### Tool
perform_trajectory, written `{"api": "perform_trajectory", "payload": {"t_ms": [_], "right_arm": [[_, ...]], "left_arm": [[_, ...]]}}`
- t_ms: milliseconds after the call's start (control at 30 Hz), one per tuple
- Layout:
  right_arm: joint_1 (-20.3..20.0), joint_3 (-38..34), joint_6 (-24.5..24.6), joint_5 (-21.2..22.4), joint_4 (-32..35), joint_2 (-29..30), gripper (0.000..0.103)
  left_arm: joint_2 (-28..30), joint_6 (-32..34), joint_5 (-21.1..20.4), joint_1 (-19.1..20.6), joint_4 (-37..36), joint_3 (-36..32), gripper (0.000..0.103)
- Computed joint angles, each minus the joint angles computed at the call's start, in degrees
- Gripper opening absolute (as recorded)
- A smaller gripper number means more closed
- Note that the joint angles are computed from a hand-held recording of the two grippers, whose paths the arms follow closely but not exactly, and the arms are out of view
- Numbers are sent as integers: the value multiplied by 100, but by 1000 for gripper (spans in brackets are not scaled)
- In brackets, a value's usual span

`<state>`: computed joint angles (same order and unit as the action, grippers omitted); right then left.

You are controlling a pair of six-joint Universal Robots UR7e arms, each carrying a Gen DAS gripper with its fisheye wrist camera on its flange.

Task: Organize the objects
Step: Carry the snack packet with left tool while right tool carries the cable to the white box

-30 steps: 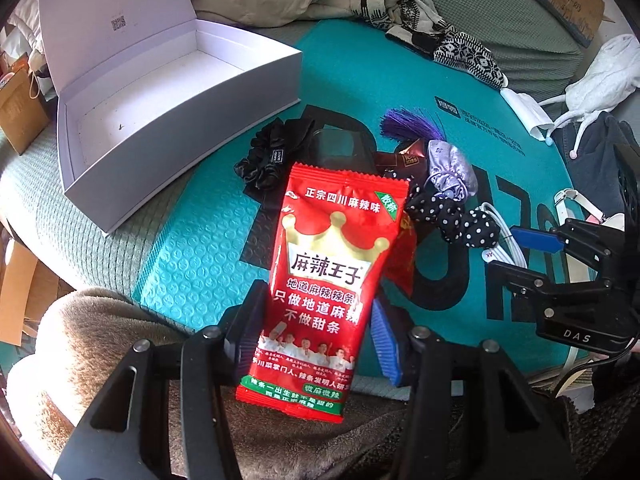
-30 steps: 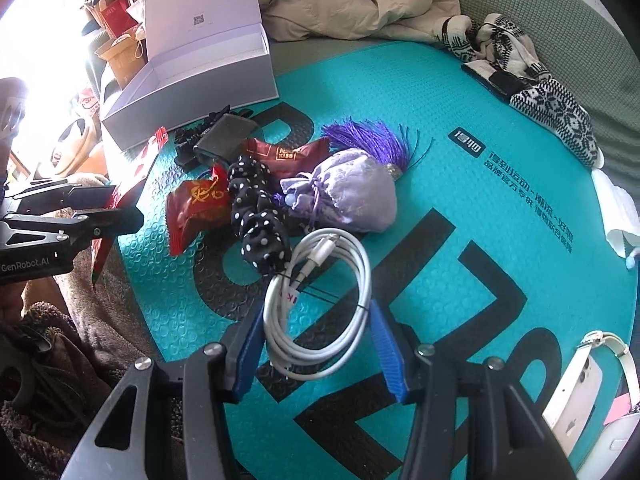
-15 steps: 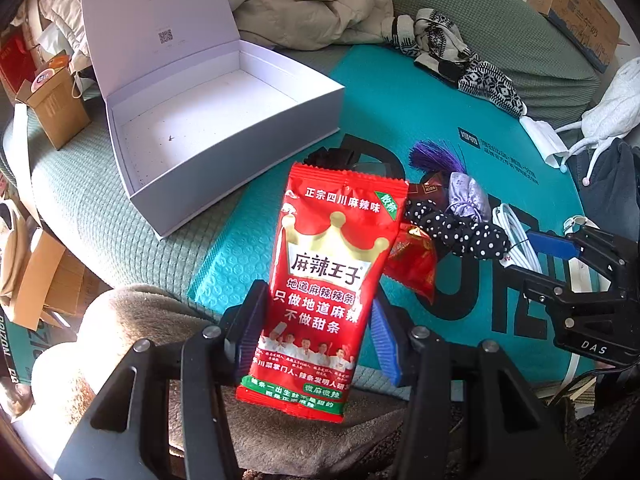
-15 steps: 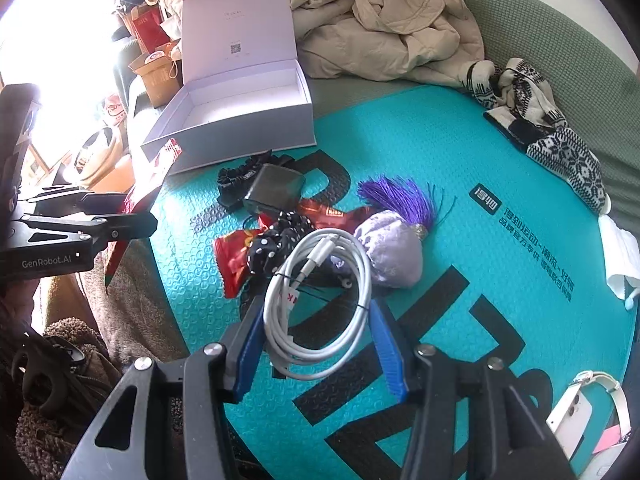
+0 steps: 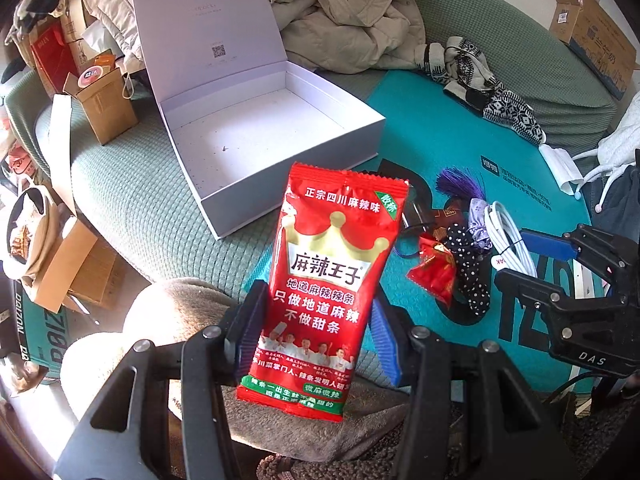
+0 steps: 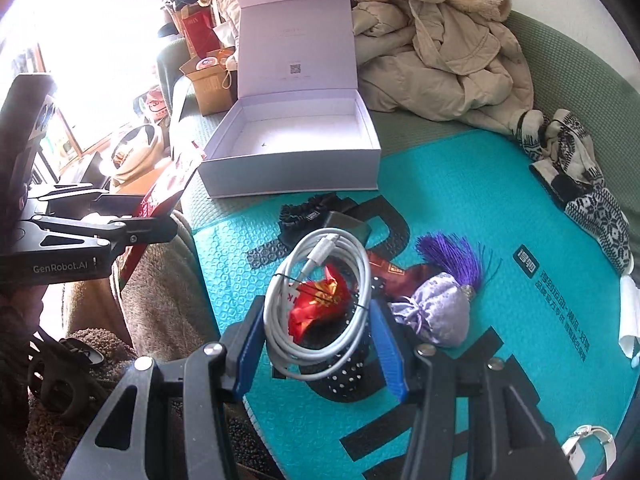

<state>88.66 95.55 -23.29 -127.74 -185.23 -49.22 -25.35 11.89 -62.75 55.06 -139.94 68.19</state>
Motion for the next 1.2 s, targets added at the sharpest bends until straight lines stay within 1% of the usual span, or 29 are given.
{"api": "perform_trajectory", "payload": {"t_ms": [200,367,633,900,1000,1200], "right_arm": [[48,-316,-211,178,228,154,52],[64,-605,-321,307,481,289,52],[88,-1217,-442,405,862,566,52],[81,-2038,-573,481,1319,964,52],[59,-2327,-622,526,1479,1105,52],[23,-2890,-765,575,1743,1367,52]], "left_arm": [[-133,-106,192,24,-53,73,47],[-161,-184,338,61,4,9,48],[-19,-151,419,145,266,-451,48],[427,-97,424,280,783,-1456,47],[673,-68,414,336,1013,-1943,47],[1303,-46,366,431,1651,-3161,48]]}}
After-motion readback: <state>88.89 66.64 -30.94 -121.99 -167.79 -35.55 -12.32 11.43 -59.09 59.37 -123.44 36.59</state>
